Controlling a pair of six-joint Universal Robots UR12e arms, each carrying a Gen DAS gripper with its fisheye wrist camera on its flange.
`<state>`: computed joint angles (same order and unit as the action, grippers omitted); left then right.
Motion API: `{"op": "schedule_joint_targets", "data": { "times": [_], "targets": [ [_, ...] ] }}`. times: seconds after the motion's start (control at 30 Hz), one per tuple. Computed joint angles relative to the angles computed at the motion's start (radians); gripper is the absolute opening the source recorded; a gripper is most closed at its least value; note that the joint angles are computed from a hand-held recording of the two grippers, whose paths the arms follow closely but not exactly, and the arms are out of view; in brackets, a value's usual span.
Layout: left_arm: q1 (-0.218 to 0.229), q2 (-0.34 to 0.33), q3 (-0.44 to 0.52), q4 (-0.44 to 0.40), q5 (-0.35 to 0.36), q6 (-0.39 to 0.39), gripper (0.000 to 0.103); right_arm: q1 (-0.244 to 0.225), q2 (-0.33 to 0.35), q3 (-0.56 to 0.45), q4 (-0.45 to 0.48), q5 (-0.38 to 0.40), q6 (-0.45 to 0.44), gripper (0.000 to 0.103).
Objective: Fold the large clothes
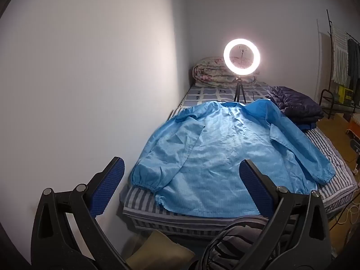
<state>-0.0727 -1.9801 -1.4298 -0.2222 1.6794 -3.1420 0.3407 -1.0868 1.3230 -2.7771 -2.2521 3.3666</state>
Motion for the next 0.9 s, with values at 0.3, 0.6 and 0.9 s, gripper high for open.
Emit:
{"op": "schedule_joint_targets", "data": {
  "times": [0.3,0.6,0.9],
  "targets": [
    [0.023,-0.003,0.009,-0.013,-0.013,0.000,0.103,0.006,-0.002,0.003,-0.005,-0.012,-0.010,0.103],
    [0.002,-0.002,-0.005,0.003,0.031,0.016,0.103,0.005,-0.001,0.003,-0.011,-0.011,-0.014,0.103],
    [-0.007,-0.001,-0.004,0.003,0.048,0.013,0.103,0.003,-0.002,0.004,-0.011,-0.010,-0.014,0.103]
  ]
}}
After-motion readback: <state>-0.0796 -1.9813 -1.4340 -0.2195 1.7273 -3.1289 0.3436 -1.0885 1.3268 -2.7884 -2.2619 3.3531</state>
